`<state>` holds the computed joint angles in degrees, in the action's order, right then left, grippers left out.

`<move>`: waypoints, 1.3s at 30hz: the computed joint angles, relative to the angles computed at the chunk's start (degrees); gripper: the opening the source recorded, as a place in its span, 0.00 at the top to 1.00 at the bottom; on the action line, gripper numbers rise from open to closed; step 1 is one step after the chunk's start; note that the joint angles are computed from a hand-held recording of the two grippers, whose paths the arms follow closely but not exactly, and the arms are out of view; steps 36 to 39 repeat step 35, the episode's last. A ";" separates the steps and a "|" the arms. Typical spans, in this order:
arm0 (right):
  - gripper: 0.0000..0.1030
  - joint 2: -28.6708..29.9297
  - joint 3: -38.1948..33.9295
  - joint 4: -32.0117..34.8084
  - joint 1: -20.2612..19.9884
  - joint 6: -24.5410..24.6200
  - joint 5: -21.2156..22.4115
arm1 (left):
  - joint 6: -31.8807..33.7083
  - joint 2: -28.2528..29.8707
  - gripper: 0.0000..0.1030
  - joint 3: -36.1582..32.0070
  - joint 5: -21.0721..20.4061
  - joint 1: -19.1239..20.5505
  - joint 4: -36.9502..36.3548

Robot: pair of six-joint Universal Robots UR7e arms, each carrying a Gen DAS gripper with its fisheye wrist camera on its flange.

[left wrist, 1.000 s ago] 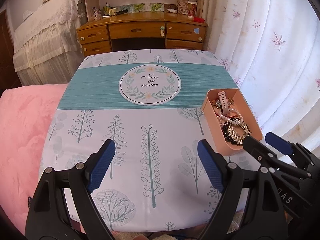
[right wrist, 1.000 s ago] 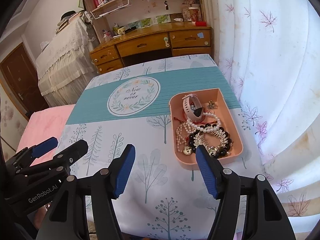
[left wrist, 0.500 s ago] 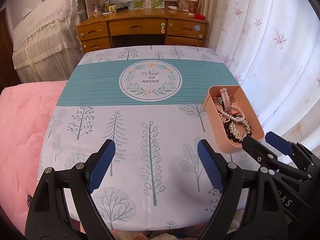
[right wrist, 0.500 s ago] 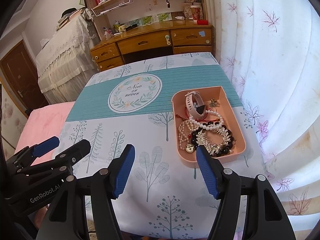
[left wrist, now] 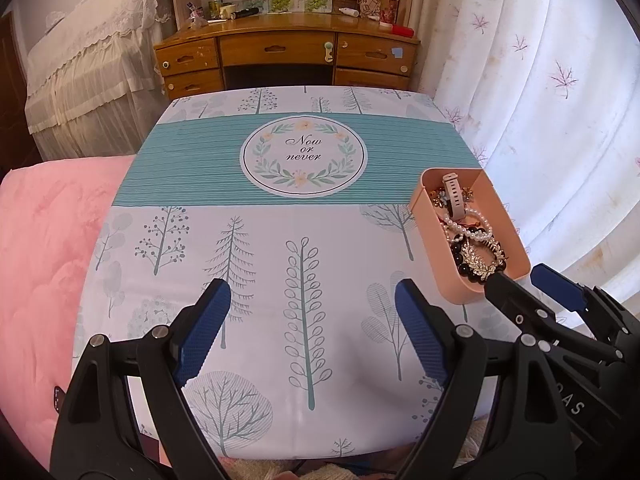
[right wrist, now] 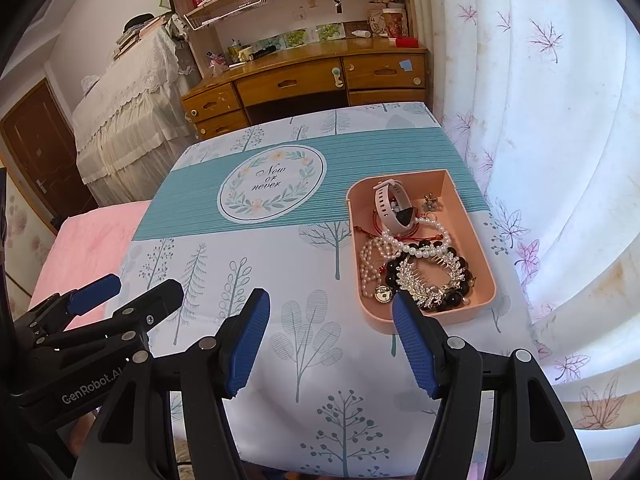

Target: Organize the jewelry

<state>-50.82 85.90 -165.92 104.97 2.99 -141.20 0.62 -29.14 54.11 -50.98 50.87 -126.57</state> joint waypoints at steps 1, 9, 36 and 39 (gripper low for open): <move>0.37 -0.01 0.02 -0.04 0.00 0.03 0.03 | -0.04 0.04 0.20 -0.06 -0.03 0.01 0.06; 0.37 -0.05 -0.09 0.09 0.06 -0.05 -0.03 | -0.03 0.02 0.20 0.13 0.07 0.02 -0.26; 0.37 0.24 -0.12 2.08 -0.72 1.68 1.27 | -1.74 -0.19 0.20 -0.09 -0.12 0.57 2.01; 0.37 0.24 -0.12 2.08 -0.72 1.68 1.27 | -1.74 -0.19 0.20 -0.09 -0.12 0.57 2.01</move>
